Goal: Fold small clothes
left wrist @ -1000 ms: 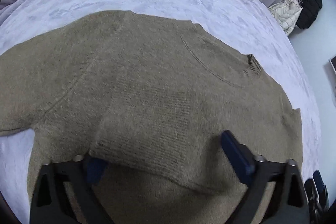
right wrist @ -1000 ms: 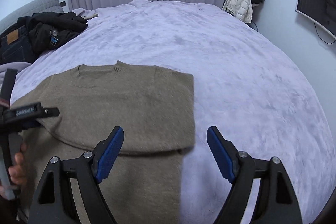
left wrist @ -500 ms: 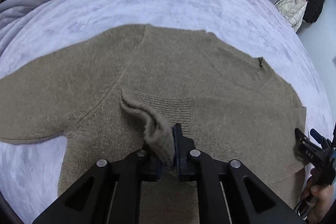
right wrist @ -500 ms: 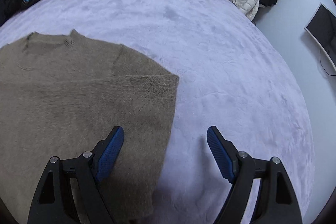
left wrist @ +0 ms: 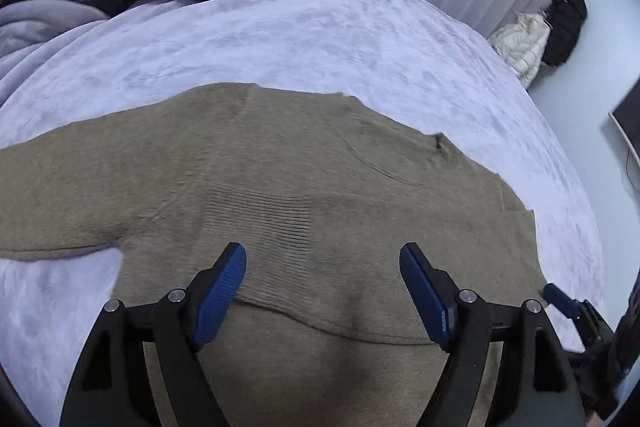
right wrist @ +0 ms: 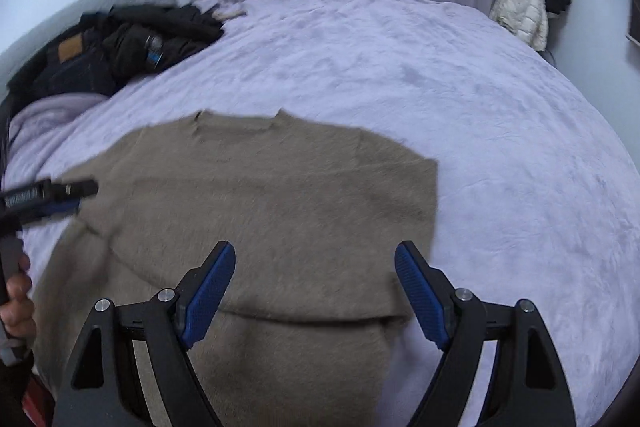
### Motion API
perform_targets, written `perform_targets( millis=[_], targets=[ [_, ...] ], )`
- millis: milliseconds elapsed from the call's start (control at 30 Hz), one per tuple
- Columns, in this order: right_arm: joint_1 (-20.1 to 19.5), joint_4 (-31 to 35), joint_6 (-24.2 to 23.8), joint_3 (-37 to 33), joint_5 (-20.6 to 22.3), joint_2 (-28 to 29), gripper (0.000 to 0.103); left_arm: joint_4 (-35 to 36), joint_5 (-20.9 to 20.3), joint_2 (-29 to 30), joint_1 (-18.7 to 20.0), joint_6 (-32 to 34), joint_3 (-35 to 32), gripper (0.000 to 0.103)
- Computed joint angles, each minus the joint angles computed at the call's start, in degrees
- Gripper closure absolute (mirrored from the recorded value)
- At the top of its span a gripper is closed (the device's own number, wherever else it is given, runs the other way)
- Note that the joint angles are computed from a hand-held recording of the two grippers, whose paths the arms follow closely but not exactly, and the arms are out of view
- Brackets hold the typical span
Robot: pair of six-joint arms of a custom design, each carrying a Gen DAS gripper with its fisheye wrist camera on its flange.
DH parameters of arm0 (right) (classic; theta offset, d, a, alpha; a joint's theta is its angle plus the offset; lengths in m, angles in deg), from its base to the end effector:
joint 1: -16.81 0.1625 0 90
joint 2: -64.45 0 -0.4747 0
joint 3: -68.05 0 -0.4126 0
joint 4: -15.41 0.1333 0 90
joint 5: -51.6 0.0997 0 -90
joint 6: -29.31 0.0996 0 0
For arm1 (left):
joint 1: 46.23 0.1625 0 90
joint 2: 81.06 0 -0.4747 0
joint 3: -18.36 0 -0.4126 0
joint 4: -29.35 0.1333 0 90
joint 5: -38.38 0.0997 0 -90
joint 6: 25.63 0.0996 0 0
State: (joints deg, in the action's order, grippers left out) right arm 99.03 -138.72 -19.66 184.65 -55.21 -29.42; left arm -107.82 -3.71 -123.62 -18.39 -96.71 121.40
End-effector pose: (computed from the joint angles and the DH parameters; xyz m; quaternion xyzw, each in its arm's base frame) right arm 0.0377 -0.4960 0.4711 0.2772 -0.8844 0.2427 0.2865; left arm -0.4644 -0.4796 0.0366 -0.0237 0.9086 -0.3281 0.2572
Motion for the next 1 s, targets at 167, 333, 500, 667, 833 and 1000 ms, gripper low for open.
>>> perform_targets(
  millis=[167, 333, 500, 667, 833, 1000],
  targets=[
    [0.42, -2.30, -6.61, 7.33, -6.99, -0.80, 0.018, 9.96, -3.45, 2.98, 2.81, -1.25, -4.16, 0.023],
    [0.63, 3.93, -3.69, 5.16, -0.23, -5.11, 0.018, 4.12, 0.45, 0.67, 0.88, -1.18, -1.24, 0.023],
    [3.78, 1.16, 5.45, -3.02, -5.64, 5.06, 0.018, 12.86, -2.58, 4.03, 3.54, -0.46, -7.13, 0.023],
    [6.07, -1.91, 7.63, -9.10, -21.76, 18.21, 0.014, 18.66, 0.08, 3.51, 2.11, -4.35, -6.54, 0.023],
    [7.67, -2.98, 15.33, -4.71, -16.49, 16.49, 0.009, 18.69, 0.31, 0.89, 1.38, -7.40, -2.70, 0.023],
    [13.01, -19.40, -0.09, 3.97, -20.30, 18.86, 0.009, 12.98, -0.34, -3.93, 0.60, -11.69, 4.00, 0.023]
  ],
)
